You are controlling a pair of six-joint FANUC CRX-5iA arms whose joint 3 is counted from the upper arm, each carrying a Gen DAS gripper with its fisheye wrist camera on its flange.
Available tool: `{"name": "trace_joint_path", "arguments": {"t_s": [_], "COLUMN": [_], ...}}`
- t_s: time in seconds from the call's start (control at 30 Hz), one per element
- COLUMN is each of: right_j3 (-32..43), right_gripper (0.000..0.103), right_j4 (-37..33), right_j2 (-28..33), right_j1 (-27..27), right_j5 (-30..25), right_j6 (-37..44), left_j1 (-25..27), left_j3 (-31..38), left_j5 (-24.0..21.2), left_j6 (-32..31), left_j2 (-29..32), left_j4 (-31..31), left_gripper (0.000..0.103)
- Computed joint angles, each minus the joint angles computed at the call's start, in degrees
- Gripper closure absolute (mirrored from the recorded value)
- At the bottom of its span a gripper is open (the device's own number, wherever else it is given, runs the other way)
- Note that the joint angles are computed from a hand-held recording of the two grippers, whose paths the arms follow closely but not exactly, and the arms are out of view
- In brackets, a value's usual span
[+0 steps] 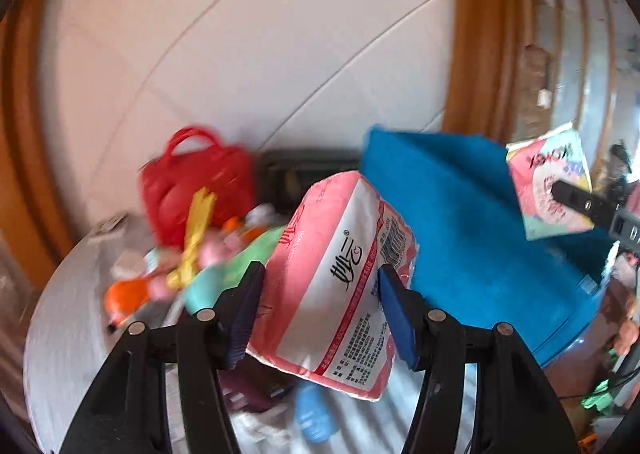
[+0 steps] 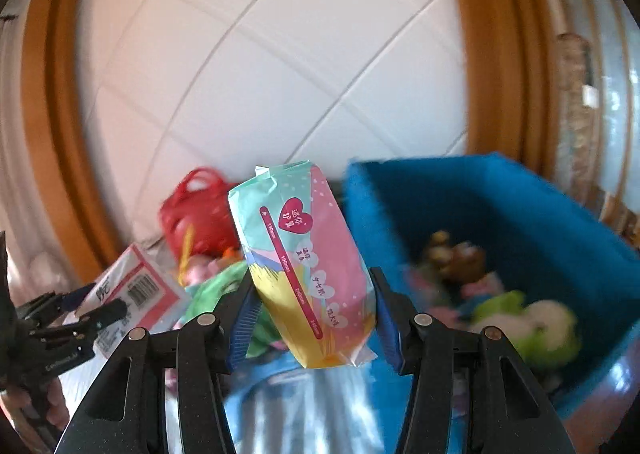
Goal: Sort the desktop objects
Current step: 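Carry both packs over the blue bin and open both grippers to drop them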
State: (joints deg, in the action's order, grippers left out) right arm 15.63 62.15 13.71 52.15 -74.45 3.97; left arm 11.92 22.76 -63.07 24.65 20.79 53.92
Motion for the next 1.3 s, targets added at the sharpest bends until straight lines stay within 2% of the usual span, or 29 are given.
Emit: {"name": "trace_joint_path", "arguments": {"t_s": [0.17, 0.27, 0.37, 0.43, 0.63, 0.83, 1.1, 1.13, 1.2, 1.3], "right_j3": [-6.79, -11.07, -14.62, -16.01, -19.06, -18.8, -16.91, -16.68, -16.16, -15.93], "right_gripper": [0.052, 0.052, 0.052, 0.052, 0.051, 0.051, 0.051, 0.051, 0.051, 0.05], "right_j4": [1.53, 0.84, -1.11, -2.57, -7.68, -11.45, -14.83, -15.09, -15.6, -15.46], "right_j2": [-7.96, -12.8, -16.72, -18.47, -22.8, -22.89, -20.66, -20.38, -19.8, -19.38], "right_j1": [-0.51, -2.44, -5.32, -7.73, -13.02, -17.06, -21.25, -21.55, -22.3, -22.85], "right_j5": [-6.84, -7.96, -7.5, -7.47, -6.52, -4.85, -2.75, -2.69, -2.52, -2.39], "right_j6": [0.69, 0.83, 1.68, 3.64, 9.0, 14.49, 20.27, 20.64, 21.36, 21.65], "left_j1": [-7.76, -12.99, -18.39, -21.98, -28.78, -31.64, -33.69, -33.8, -33.69, -33.46], "left_j3": [-1.3, 0.41, 3.48, 8.06, 24.39, 30.54, 33.68, 33.4, 33.75, 32.94], "left_j5": [2.0, 3.08, 3.87, 3.09, -5.8, -8.51, -7.91, -7.44, -7.64, -7.06], "left_j6": [0.65, 2.79, 6.9, 12.45, 27.76, 33.77, 37.83, 38.2, 38.78, 38.98], "left_j2": [-3.02, -3.24, -2.62, -0.69, 7.17, 10.27, 11.95, 11.7, 11.91, 11.52], "left_j4": [3.1, 2.37, -2.18, -7.96, -22.79, -29.44, -34.47, -35.01, -35.13, -35.34], "left_gripper": [0.046, 0.046, 0.046, 0.046, 0.046, 0.046, 0.042, 0.04, 0.026, 0.025]}}
